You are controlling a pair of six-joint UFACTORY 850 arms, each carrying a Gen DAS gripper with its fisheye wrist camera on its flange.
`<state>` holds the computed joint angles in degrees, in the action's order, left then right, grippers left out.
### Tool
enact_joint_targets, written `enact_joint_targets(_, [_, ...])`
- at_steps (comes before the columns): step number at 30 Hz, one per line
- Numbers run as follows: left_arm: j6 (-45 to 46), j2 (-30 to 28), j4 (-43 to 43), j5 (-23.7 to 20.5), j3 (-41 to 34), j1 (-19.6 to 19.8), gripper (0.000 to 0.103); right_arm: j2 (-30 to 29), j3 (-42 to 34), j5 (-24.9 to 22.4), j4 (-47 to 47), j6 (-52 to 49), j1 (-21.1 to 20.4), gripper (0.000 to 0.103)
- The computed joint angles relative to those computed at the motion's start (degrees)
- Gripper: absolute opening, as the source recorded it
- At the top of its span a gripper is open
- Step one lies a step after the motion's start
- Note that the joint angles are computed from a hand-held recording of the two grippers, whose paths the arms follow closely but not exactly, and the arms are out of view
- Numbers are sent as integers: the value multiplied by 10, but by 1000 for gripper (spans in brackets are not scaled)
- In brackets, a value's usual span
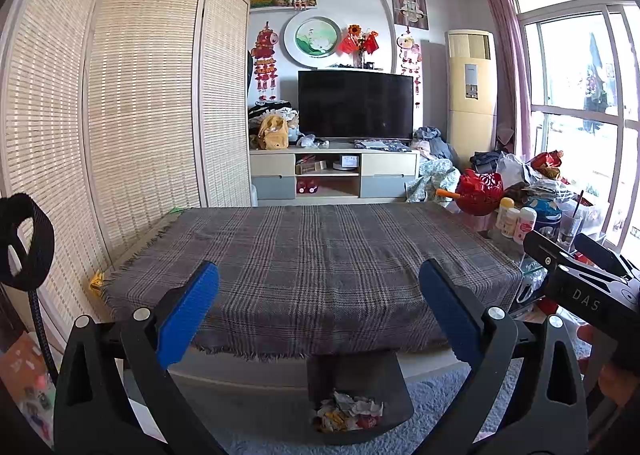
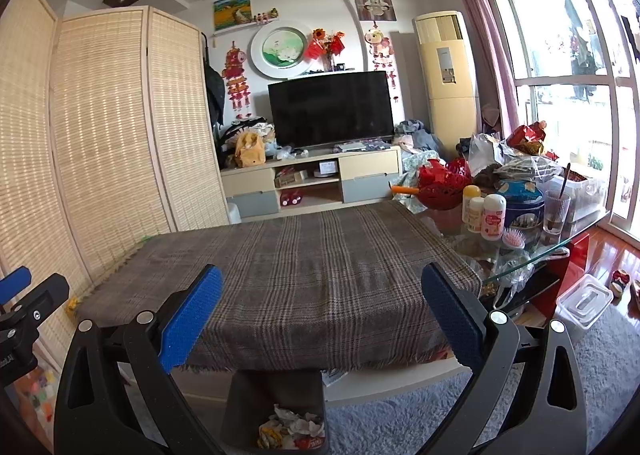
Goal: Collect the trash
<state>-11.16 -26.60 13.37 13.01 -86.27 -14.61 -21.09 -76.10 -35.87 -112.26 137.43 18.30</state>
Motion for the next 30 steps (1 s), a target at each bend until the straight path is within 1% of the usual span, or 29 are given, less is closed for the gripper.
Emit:
enact_joint_targets(6, [19, -1, -17, -2, -3, 0, 95, -3, -6, 1, 14, -14, 1, 100])
enact_joint_targets(12, [84, -2, -70, -5, -4, -5, 95, -4, -8, 3, 15, -19, 2, 100])
enact_joint_targets(16, [-21, -2, 27, -3, -3, 0, 95, -4, -9, 5, 19, -22, 2, 100])
enact_joint_targets(20, [-36, 1, 43, 4, 2, 1, 95, -5, -14, 9, 25, -27, 1, 100])
enact_joint_targets(24, [-25, 3, 31, 6, 4, 1, 95, -5, -14, 8, 24, -28, 2, 100])
enact_joint_targets(29, [-45, -1, 37, -11, -4, 2, 95, -5, -14, 8, 28, -31, 2, 100])
enact_joint_targets(30, [-61, -2, 54, -11, -6, 3, 95, -4, -14, 7, 30, -31, 3, 100])
